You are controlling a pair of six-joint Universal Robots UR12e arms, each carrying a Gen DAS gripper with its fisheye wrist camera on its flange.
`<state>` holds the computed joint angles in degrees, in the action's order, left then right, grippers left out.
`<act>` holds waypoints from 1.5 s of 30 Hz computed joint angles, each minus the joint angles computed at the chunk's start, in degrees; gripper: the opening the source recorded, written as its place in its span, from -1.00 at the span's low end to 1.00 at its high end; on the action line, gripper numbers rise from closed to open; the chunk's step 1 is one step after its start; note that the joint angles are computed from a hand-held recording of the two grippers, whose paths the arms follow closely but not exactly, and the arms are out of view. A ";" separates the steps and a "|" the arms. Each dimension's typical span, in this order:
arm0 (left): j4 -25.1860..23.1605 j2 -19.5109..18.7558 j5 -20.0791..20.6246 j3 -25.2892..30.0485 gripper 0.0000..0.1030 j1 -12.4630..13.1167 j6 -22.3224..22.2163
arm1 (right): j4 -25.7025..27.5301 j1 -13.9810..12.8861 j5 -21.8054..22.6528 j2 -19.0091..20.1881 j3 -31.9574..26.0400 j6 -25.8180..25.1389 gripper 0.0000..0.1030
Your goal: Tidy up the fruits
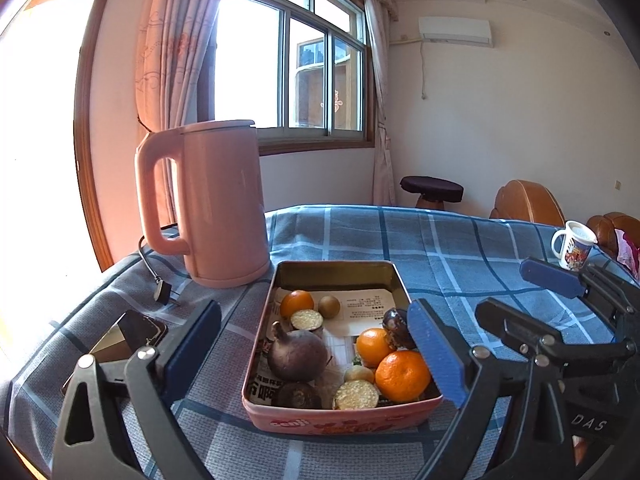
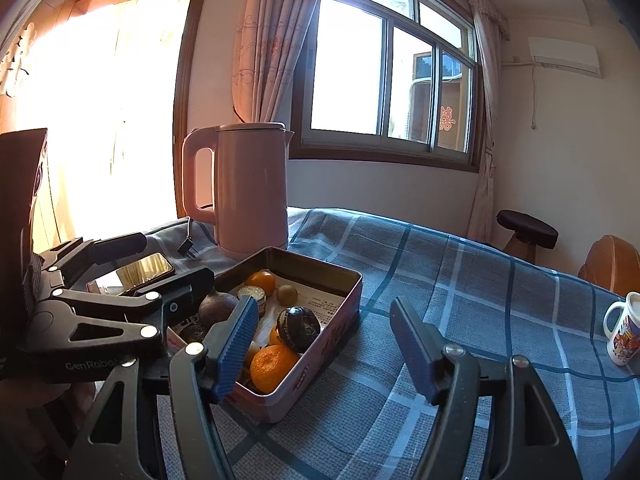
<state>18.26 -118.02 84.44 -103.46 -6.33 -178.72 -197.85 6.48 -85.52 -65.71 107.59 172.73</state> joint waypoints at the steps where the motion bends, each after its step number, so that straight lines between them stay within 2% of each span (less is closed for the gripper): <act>1: 0.03 0.00 -0.03 -0.01 0.89 -0.04 0.08 | 0.09 -0.06 0.00 -0.05 0.00 0.21 0.35; 30: -0.21 -0.20 0.30 0.33 0.93 -0.55 0.76 | -0.06 -0.61 -1.32 -0.74 1.06 0.70 0.36; 36: -0.29 -0.26 0.85 0.45 0.99 -0.72 0.92 | -0.41 -0.84 -1.53 -0.81 1.42 0.94 0.36; 45: 1.15 0.06 0.28 -0.02 1.00 -1.05 2.13 | -0.96 -1.19 -2.55 -1.05 1.85 1.16 0.36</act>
